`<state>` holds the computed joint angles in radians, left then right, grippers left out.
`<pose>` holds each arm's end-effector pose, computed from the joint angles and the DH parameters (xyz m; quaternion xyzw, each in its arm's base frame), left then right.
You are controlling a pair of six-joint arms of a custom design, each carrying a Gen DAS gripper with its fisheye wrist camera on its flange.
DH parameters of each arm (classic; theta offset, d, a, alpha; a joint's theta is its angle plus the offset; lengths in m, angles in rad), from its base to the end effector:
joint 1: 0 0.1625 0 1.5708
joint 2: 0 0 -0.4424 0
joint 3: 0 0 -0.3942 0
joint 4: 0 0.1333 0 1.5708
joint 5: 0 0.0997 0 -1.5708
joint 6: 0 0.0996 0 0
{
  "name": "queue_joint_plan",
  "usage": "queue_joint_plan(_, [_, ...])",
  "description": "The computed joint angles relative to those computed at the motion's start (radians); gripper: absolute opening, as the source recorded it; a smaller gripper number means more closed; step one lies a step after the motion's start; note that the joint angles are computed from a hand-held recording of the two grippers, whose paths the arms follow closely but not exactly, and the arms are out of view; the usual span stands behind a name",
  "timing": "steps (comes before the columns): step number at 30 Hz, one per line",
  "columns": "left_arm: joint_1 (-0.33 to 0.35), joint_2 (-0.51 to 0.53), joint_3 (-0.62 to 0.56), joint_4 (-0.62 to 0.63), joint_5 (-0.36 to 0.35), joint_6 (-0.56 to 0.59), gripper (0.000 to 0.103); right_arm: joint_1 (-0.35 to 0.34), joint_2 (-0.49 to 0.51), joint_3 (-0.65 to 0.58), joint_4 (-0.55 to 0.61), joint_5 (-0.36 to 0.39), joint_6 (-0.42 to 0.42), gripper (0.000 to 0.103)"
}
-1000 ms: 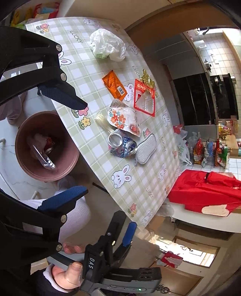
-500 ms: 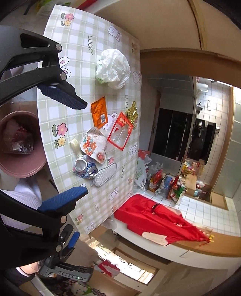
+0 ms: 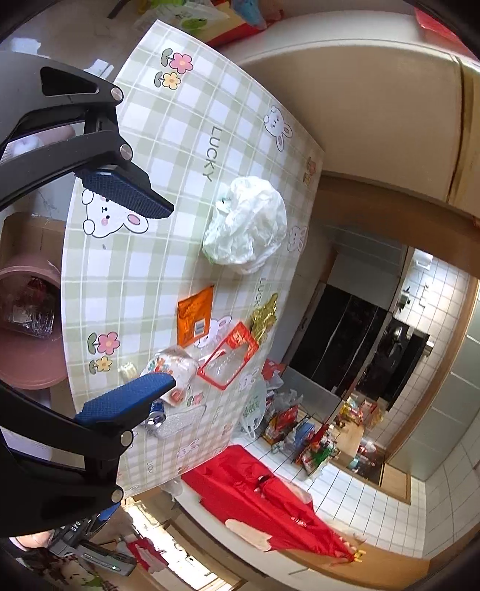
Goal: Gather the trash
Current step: 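Reach the left tool to the white plastic bag and grasp it, then lift the white bag with the left tool while the right tool grasps the crushed blue can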
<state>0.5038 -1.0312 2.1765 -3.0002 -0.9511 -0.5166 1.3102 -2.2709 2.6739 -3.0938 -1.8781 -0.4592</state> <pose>-0.3530 -0.4129 0.1331 0.2146 0.9190 -0.3095 0.1161 0.0465 -0.2261 0.3946 0.0021 -0.8412 0.4456 0.3062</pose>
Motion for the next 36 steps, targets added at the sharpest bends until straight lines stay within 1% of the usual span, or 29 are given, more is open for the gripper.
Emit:
queue_joint_plan(2, [0.034,0.019,-0.020,-0.005,0.003,0.002,0.084,0.017,0.069,-0.009,-0.056,-0.038,0.003,0.097])
queue_joint_plan(7, [0.123,0.109,-0.110,-0.037,0.004,0.005,0.084,0.015,0.187,-0.040,-0.125,-0.060,-0.004,0.097])
queue_joint_plan(10, [0.175,0.182,-0.208,0.023,0.066,0.016,0.086,0.015,0.254,-0.067,-0.149,-0.071,-0.016,0.097])
queue_joint_plan(16, [0.286,0.295,-0.366,0.062,0.051,-0.013,0.088,-0.004,0.346,-0.123,-0.171,-0.079,-0.043,0.097])
queue_joint_plan(18, [0.312,0.323,-0.404,0.076,0.046,-0.040,0.091,-0.015,0.369,-0.145,-0.172,-0.085,-0.049,0.097])
queue_joint_plan(22, [0.354,0.367,-0.447,0.077,0.022,-0.088,0.091,-0.031,0.410,-0.184,-0.191,-0.091,-0.042,0.097])
queue_joint_plan(24, [0.368,0.382,-0.455,0.070,0.004,-0.088,0.091,-0.043,0.424,-0.204,-0.191,-0.083,-0.036,0.097])
queue_joint_plan(25, [0.372,0.388,-0.456,0.067,-0.002,-0.086,0.087,-0.047,0.434,-0.214,-0.194,-0.084,-0.029,0.097])
queue_joint_plan(26, [0.375,0.392,-0.455,0.064,-0.007,-0.085,0.078,-0.051,0.439,-0.219,-0.192,-0.081,-0.024,0.097])
queue_joint_plan(27, [0.380,0.396,-0.456,0.062,-0.019,-0.085,0.075,-0.059,0.440,-0.225,-0.183,-0.071,-0.019,0.097])
queue_joint_plan(29, [0.389,0.394,-0.436,0.015,-0.061,-0.093,0.061,-0.078,0.439,-0.230,-0.160,-0.047,-0.001,0.097])
queue_joint_plan(30, [0.392,0.392,-0.424,-0.016,-0.080,-0.097,0.056,-0.085,0.441,-0.228,-0.153,-0.039,0.011,0.097])
queue_joint_plan(31, [0.393,0.388,-0.416,-0.030,-0.087,-0.098,0.046,-0.092,0.439,-0.227,-0.139,-0.029,0.021,0.097])
queue_joint_plan(32, [0.389,0.386,-0.413,-0.035,-0.085,-0.092,0.034,-0.102,0.437,-0.227,-0.117,-0.015,0.030,0.097])
queue_joint_plan(33, [0.384,0.383,-0.409,-0.041,-0.081,-0.077,0.028,-0.108,0.437,-0.226,-0.094,-0.006,0.036,0.097])
queue_joint_plan(35, [0.368,0.376,-0.402,-0.049,-0.051,-0.038,0.019,-0.106,0.450,-0.222,-0.083,-0.017,0.035,0.097])
queue_joint_plan(36, [0.359,0.373,-0.395,-0.060,-0.032,-0.020,0.018,-0.096,0.465,-0.218,-0.098,-0.041,0.027,0.097])
